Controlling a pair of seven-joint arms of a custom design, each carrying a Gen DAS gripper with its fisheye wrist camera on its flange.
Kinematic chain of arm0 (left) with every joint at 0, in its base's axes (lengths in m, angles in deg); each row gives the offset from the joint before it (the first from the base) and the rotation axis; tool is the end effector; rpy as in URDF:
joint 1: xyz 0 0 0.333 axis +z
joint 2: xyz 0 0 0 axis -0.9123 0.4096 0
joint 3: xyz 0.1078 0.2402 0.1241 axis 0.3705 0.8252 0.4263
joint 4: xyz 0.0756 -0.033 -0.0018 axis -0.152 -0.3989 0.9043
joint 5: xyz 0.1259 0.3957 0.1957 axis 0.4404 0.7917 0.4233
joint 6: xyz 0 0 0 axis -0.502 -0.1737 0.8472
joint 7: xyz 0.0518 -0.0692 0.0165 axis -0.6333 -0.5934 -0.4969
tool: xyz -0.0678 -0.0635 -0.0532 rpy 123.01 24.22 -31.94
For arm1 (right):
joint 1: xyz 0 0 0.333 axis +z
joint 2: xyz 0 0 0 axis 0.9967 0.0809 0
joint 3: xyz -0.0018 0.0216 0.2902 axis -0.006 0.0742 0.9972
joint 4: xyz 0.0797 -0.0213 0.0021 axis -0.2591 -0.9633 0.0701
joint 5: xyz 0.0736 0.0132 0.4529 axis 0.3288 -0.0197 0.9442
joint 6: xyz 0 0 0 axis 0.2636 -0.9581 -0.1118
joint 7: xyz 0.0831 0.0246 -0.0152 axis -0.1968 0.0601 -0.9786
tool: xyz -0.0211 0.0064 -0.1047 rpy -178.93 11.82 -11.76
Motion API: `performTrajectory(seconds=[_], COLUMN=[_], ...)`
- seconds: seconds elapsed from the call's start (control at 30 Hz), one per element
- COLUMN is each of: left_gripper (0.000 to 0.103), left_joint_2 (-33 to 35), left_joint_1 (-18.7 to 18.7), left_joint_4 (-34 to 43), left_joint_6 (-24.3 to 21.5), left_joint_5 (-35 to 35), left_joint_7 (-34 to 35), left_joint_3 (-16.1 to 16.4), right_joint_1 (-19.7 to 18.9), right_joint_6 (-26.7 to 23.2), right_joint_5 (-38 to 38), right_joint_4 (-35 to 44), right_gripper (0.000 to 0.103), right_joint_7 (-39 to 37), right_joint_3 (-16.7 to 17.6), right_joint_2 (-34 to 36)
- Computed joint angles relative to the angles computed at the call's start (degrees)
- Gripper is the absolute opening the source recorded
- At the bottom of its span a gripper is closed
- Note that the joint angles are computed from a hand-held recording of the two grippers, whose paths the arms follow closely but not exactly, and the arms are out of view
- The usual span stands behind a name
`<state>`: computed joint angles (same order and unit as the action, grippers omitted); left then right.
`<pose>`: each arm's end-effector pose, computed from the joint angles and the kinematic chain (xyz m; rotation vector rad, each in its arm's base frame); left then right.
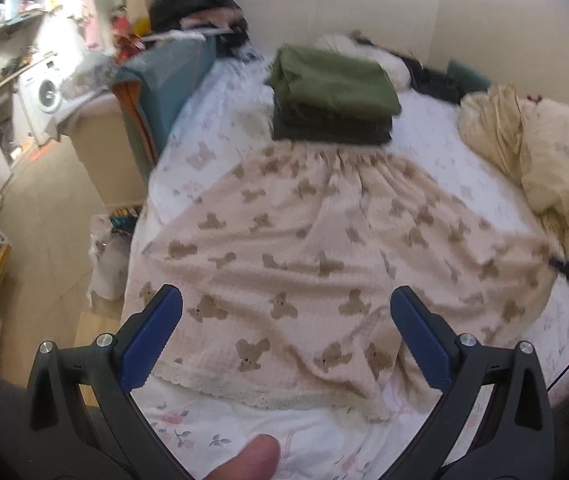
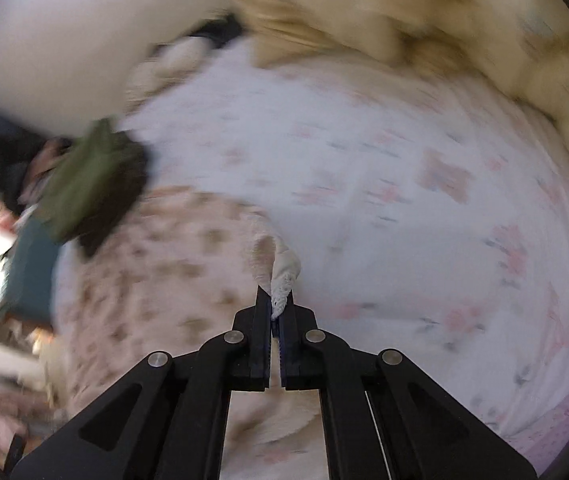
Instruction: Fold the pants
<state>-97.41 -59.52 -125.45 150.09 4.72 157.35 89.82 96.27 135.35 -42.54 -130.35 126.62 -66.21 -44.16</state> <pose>0.5015 0.0623 0.6143 -1.6861 2.0154 -0.7961 0.4175 0.1149 0.5499 -0.9576 2.2314 -0.3571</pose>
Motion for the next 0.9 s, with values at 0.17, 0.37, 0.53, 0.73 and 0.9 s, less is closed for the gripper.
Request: performTrajectory(seconds=[0.17,0.37,0.53,0.73,0.9], left_gripper=[0.102,0.102,0.102,0.096,0.094], left_joint_2=[8.7,19.8,35.5,54.3,66.4], left_joint_1=[-0.1,-2.0,-4.5,-10.2,-15.2], left_joint_4=[10.3,22.8,39.2,59.3,74.1], left_joint_6=[-9.3,-13.4,-21.4,-23.8,-28.7], left_joint_5=[-0.8,-1.7,1.9,10.6,14.8], left_joint_7=[-3.0,-3.3,-8.3,-17.7,-22.7], left_joint_3=[0.5,-2.5,-6.4,-8.8,-9.6], right_joint_1=[10.4,20.8,20.8,19.5,17.2], right_joint_6=[11.2,9.8,5.1,-4.0,-6.3], right_joint_5=[4.6,17.3,26.6,34.7,35.7], right_joint_4=[2.6,5.5,3.8,2.5,5.3], right_gripper=[0.002,0.002,0.002,0.002,0.002], right_joint_7=[-12.8,-23.8,-23.9,-26.5,-27.7], right_joint_3=[-4.4,-9.0,-9.2,-9.5,-7.7], right_joint_2=[5.0,11.5,11.9,12.6,16.8])
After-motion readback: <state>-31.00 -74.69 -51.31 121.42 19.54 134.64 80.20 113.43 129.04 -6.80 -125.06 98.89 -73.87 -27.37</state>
